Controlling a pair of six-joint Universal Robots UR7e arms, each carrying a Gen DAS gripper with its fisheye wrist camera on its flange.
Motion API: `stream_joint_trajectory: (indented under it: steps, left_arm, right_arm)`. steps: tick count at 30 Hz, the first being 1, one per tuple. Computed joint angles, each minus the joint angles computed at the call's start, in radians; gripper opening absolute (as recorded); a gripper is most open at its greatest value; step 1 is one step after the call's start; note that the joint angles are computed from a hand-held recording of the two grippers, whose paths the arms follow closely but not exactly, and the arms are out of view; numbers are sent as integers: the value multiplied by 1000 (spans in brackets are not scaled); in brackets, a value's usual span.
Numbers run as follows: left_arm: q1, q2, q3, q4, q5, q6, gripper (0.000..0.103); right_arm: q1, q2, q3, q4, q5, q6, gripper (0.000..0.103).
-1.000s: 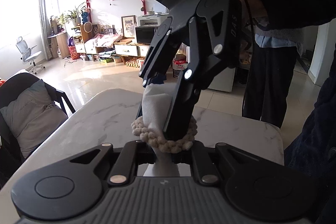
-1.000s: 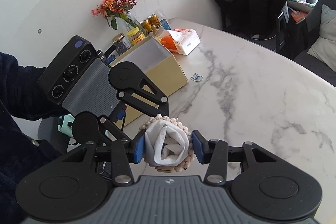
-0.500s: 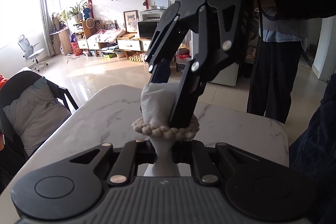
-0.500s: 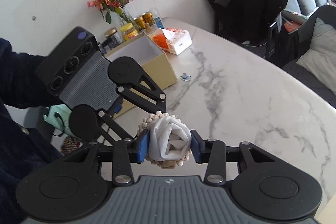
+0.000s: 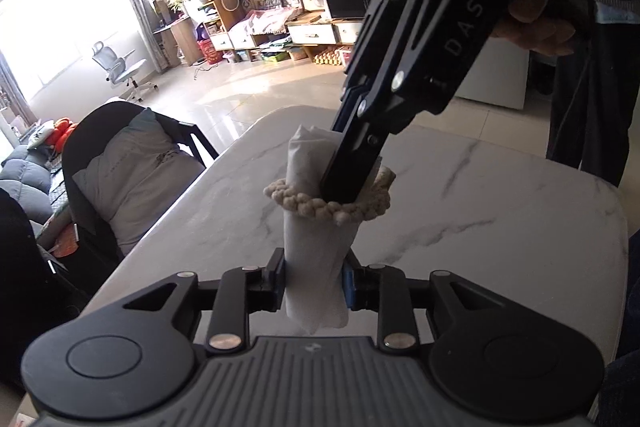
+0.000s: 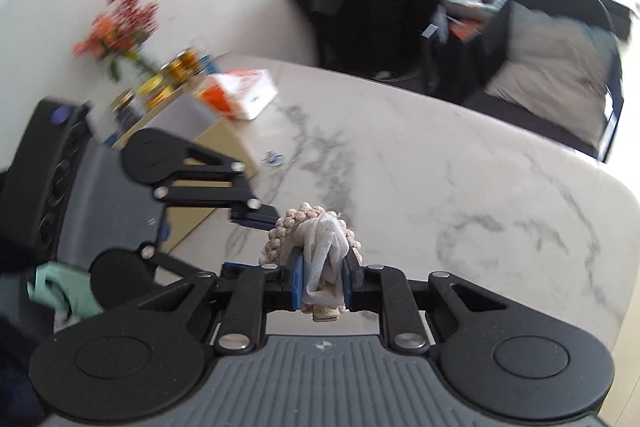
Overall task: Fold shopping bag
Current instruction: 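Grasp the banded roll with the right gripper beside the left gripper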
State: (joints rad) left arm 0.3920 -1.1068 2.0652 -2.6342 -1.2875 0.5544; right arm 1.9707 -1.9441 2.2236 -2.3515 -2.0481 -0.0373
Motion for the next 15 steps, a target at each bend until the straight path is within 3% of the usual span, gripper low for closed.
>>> stream_joint_trajectory:
  steps: [3, 6, 8, 9, 12, 15]
  left_arm:
    - [0, 3, -3, 8, 36, -13, 28]
    - [-4, -8, 6, -12, 30, 21, 28]
    - [-9, -18, 16, -45, 5, 63, 28]
    - [-11, -18, 15, -52, -7, 78, 28]
    - [-7, -3, -6, -54, -52, 112, 28]
    - [-1, 14, -28, -29, -111, 185, 28]
  right_arm:
    - [-16, -2, 8, -7, -26, 67, 20]
    - [10, 18, 1, 9, -121, 61, 20]
    - [54, 60, -2, 29, -221, -24, 20]
    - [64, 68, -2, 42, -236, -43, 20]
    - [71, 58, 12, 35, -206, -108, 20]
    - [101, 60, 16, 58, -224, -207, 20]
